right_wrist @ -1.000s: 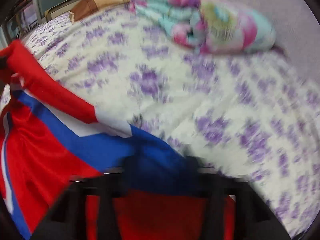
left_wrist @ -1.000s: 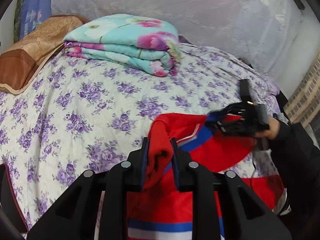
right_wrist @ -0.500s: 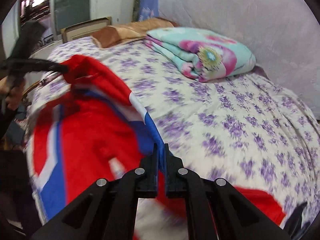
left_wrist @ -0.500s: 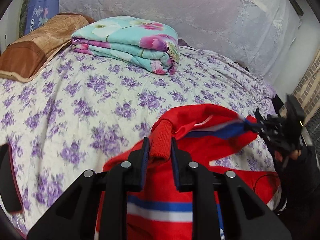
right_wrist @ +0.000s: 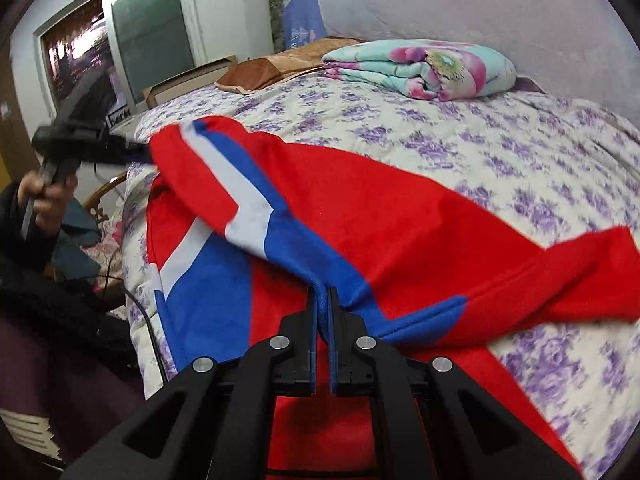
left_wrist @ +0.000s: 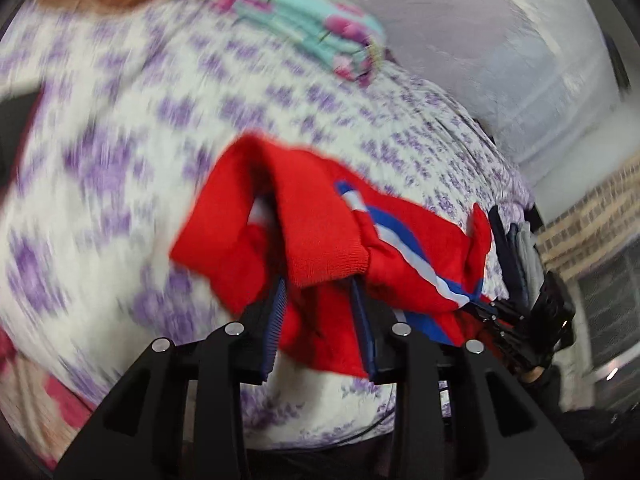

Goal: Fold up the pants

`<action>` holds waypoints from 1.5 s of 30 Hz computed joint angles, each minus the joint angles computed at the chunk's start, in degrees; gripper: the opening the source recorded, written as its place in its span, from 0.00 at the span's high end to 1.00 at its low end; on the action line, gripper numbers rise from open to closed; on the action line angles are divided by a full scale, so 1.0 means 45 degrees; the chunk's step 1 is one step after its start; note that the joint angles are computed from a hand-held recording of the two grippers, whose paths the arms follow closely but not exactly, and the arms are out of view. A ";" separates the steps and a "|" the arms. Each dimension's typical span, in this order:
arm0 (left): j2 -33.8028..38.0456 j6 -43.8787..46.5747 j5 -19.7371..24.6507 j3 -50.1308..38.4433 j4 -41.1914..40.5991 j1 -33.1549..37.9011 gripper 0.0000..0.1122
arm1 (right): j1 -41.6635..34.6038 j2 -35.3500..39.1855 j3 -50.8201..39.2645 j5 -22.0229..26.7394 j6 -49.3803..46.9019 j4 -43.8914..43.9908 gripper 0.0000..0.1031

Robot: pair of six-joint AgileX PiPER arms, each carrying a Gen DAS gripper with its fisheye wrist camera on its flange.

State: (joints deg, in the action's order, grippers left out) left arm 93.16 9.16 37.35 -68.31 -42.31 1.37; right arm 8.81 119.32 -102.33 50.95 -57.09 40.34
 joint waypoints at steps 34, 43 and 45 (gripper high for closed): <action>0.1219 -0.2929 -0.0571 -0.1797 0.0285 -0.0933 0.86 | -0.0141 -0.1603 0.1734 -0.0866 -0.1465 0.1379 0.95; 0.0367 -0.5558 -0.0580 -0.1161 0.5158 -0.1034 0.86 | 0.1164 -0.1832 0.2547 -0.1186 -0.2069 0.0080 0.95; 0.0432 -0.5771 -0.0873 -0.0650 0.5295 -0.1006 0.86 | 0.1298 -0.1798 0.2714 -0.1193 -0.2059 0.0016 0.95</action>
